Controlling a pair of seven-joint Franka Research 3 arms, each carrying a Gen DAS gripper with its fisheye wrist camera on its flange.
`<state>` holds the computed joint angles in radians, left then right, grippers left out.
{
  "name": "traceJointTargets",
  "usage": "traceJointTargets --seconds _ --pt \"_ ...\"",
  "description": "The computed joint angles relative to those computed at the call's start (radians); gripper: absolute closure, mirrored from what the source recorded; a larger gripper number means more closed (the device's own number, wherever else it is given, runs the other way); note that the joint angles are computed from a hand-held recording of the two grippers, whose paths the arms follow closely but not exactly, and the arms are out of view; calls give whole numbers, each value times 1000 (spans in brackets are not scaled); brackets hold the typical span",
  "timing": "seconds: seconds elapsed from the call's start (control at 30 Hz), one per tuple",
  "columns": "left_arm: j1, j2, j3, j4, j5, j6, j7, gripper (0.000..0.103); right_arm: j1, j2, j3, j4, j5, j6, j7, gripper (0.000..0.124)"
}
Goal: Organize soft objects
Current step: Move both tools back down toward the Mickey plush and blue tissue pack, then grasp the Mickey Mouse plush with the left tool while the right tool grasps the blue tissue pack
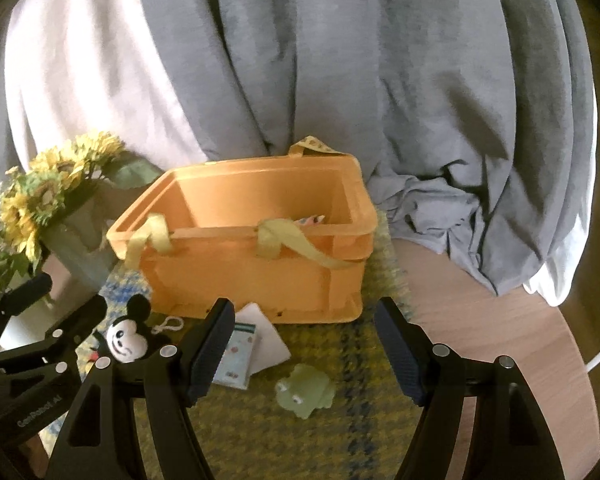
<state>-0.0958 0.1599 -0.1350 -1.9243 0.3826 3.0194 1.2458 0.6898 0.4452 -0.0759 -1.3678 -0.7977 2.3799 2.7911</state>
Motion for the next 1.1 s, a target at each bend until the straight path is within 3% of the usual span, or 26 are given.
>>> traceJointTargets --seconds 0.33,0.63,1.1 --pt "4 -58 70 -100 177 68 -184 21 30 40 -6 36 -13 33 0 51" --pt "54 -73 46 -163 133 101 -128 21 58 85 -13 66 8 63 -30 51" --pt "151 8 -79 -142 -211 55 256 21 55 203 -17 170 195 55 -167 51"
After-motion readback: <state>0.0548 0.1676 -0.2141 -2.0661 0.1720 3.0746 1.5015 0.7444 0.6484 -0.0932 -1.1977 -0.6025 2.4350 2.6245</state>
